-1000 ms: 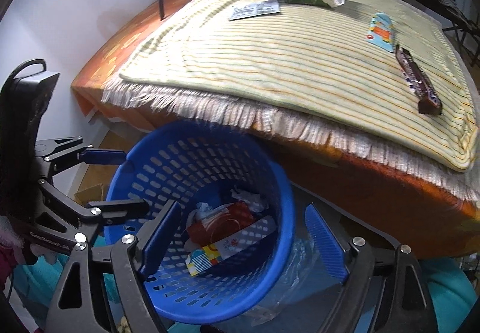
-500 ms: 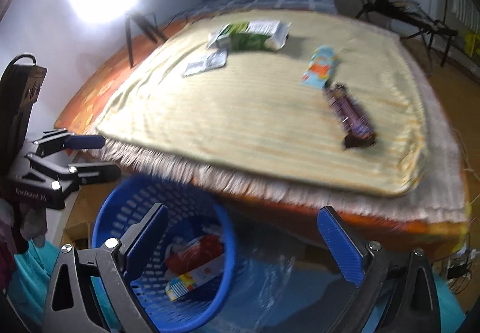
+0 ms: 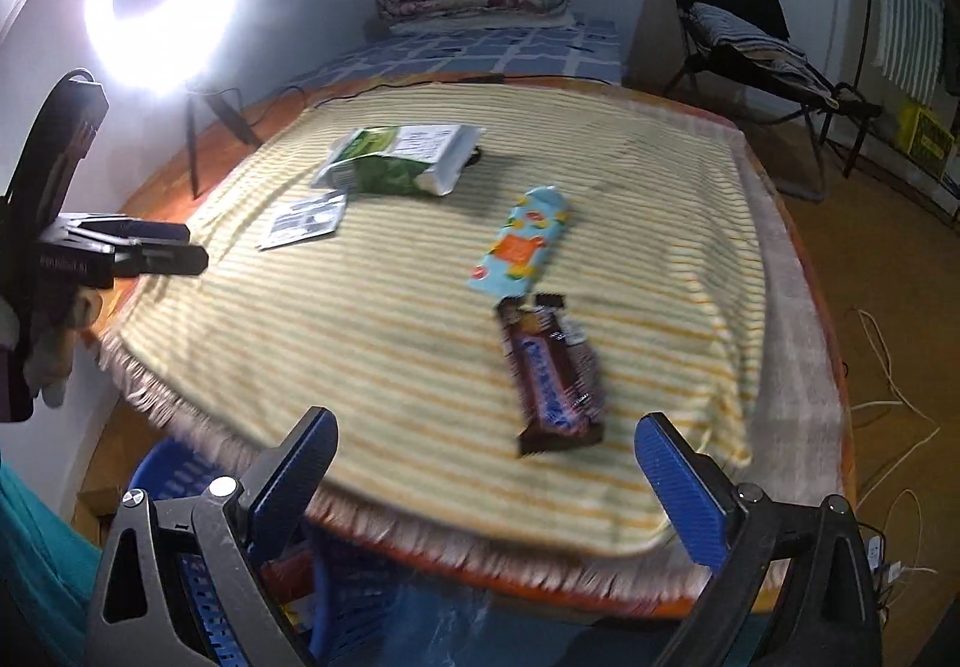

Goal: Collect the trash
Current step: 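Raise both open grippers from the basket back over the blanket, then grasp the white printed leaflet with the left gripper while the right gripper grasps the Snickers bar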

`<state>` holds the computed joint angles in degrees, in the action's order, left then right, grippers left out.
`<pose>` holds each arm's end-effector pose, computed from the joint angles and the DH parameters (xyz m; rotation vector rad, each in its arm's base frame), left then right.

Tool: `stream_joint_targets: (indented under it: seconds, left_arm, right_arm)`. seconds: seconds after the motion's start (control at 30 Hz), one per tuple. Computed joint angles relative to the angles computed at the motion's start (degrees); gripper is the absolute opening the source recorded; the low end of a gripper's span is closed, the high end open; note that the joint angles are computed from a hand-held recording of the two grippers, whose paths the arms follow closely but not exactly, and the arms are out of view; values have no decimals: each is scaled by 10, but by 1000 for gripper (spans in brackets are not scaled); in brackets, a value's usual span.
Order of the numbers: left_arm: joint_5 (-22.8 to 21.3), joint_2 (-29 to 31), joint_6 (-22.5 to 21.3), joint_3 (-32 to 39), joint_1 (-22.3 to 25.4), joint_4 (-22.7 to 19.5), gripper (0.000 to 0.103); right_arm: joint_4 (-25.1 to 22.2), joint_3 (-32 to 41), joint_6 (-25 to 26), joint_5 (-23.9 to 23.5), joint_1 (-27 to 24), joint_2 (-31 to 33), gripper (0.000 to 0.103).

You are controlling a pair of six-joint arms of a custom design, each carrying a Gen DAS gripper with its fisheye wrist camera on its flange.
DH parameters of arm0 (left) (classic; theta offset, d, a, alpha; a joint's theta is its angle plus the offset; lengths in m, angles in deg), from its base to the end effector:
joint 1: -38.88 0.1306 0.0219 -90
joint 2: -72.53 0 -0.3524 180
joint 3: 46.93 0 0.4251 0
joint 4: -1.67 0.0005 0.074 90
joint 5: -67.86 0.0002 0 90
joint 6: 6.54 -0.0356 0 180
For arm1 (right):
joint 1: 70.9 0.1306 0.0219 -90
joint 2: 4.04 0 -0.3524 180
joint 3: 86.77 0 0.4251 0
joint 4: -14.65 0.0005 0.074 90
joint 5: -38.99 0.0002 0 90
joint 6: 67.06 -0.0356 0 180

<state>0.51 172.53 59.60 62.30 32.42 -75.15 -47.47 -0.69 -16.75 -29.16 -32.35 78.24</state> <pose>0.5382 -0.0752 0.4470 0.7986 2.5434 -0.4475 0.3642 0.2727 0.4168 0.1604 2.4776 0.0725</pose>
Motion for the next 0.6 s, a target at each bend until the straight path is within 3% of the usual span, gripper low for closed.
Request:
stream_joint_targets:
  seconds: [0.1, 0.27, 0.6]
  left_arm:
    - [3, 43, 15, 45, -5, -7, 89]
    - [-5, 118, 38, 118, -15, -15, 89]
    - [-4, 201, 51, 199, -24, -48, 89]
  right_arm:
    - [6, -9, 5, -13, -20, -1, 100]
    - [25, -21, -8, -88, -56, 2, 96]
    - [36, -7, 10, -118, -79, 23, 96]
